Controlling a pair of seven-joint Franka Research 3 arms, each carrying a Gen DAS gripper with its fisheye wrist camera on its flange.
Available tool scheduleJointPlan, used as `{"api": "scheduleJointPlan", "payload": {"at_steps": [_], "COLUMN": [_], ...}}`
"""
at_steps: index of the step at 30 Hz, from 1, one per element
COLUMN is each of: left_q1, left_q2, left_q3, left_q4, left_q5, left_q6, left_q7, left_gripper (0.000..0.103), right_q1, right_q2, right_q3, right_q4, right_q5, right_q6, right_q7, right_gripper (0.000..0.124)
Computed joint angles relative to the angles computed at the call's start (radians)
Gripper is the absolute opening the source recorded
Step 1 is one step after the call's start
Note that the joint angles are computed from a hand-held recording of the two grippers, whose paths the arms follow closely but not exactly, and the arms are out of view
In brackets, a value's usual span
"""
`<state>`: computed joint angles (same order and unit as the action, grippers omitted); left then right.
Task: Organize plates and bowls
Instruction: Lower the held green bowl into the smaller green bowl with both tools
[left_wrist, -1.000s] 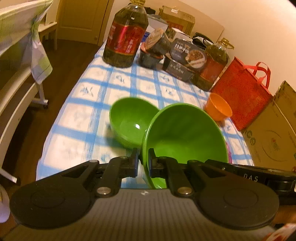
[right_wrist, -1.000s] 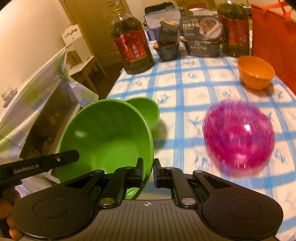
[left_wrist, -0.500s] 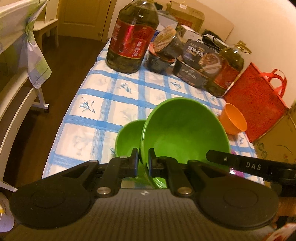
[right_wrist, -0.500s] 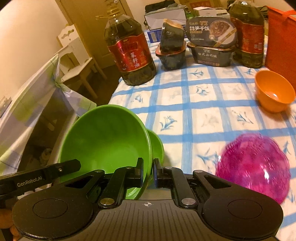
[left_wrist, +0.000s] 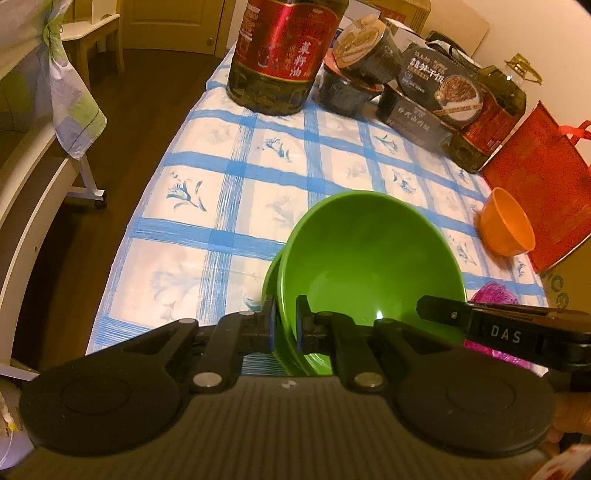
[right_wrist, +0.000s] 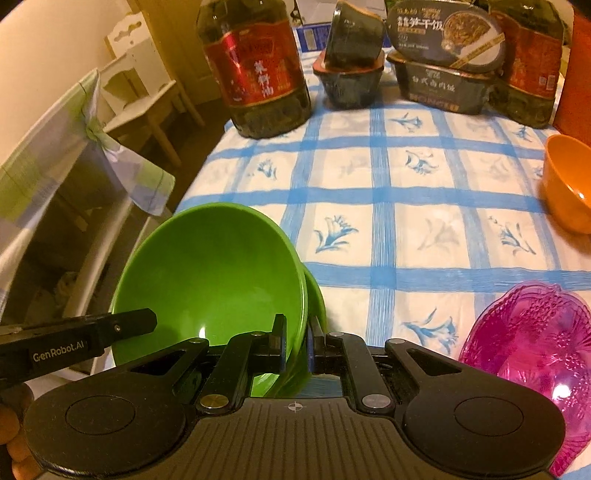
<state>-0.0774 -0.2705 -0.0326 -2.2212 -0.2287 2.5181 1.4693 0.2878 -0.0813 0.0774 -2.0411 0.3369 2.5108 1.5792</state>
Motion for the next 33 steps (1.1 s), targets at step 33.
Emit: {"api": "scheduleJointPlan", "payload": {"at_steps": [33], "left_q1": [0.003], "left_q2": [0.021], "left_q3": [-0.006], "left_q4": [-0.015], "left_q5": [0.021], "left_q6": [0.042], "left_q7": [0.014], "left_gripper": [0.01], "right_q1": [0.006], "right_q2": [0.017], "right_q3": [-0.005], "right_q4": [-0.001], "right_q5": [0.044], "right_q6": [0.006], "right_q7": [-0.022], "right_gripper": [0.029]}}
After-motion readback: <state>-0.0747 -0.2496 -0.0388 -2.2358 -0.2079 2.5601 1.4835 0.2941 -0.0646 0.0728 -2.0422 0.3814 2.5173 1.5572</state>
